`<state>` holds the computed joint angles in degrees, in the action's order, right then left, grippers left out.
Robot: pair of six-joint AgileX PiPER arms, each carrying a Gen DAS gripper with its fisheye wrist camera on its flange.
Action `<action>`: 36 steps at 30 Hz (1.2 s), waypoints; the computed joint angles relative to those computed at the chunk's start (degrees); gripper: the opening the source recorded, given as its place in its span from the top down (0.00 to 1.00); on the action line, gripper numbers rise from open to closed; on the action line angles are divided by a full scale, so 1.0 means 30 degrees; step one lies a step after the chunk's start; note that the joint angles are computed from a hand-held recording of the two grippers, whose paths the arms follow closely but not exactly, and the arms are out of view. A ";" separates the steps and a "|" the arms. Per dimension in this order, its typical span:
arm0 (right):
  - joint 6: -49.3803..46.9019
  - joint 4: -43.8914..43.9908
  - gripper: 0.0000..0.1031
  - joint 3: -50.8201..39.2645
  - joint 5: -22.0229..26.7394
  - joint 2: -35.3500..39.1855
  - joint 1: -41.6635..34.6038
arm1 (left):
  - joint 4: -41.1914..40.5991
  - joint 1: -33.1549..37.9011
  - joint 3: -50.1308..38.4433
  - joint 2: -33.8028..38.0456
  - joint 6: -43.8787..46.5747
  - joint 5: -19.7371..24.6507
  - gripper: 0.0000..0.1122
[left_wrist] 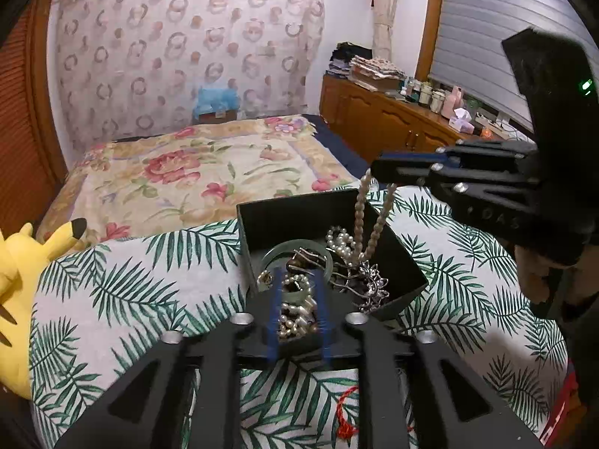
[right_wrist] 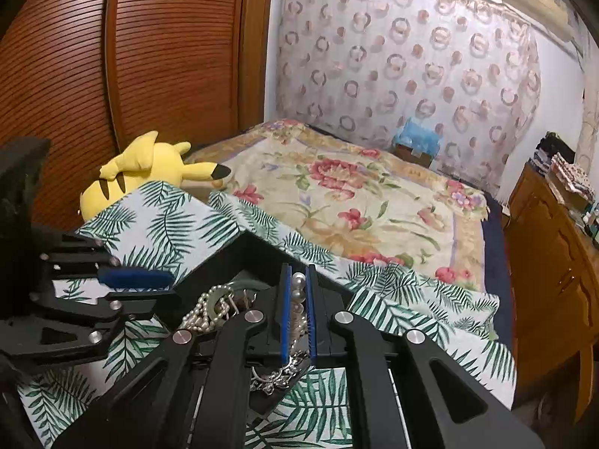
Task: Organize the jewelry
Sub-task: 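Lower both necklaces into the black box and open both grippers, then move both grippers back from the box toward the red bracelet and pendant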
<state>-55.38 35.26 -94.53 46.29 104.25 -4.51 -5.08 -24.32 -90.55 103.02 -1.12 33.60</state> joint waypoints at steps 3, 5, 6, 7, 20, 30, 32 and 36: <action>-0.0074 0.0235 0.92 0.0148 0.0214 0.0082 0.0000 | 0.0068 0.0034 0.0443 -0.0385 0.0004 -0.0015 0.78; -0.0178 0.0436 0.92 0.0231 0.0445 0.0154 0.0032 | 0.0228 0.0014 0.0794 -0.0639 -0.0120 -0.0069 0.73; -0.0237 0.0455 0.92 0.0329 0.0422 0.0137 0.0102 | 0.0339 -0.0006 0.0985 -0.0783 -0.0214 -0.0132 0.69; -0.0287 0.0458 0.92 0.0453 0.0337 0.0098 0.0164 | 0.0537 -0.0032 0.1219 -0.0961 -0.0375 -0.0215 0.66; -0.1088 0.2038 0.72 0.1460 0.0267 -0.0663 -0.0494 | 0.0530 -0.0026 0.3053 -0.1831 -0.0607 -0.0549 0.60; -0.4425 0.3859 0.72 0.6633 0.0153 -0.3635 -0.2546 | -0.0299 -0.0191 0.5515 -0.2822 0.0273 -0.0926 0.54; -0.4784 0.3791 0.72 0.7510 0.0194 -0.3851 -0.2830 | -0.0369 -0.0280 0.5780 -0.2846 0.0341 -0.0886 0.53; -0.5187 0.3315 0.72 0.8649 0.0289 -0.3806 -0.2867 | -0.0522 -0.0415 0.6381 -0.3056 0.0568 -0.0895 0.53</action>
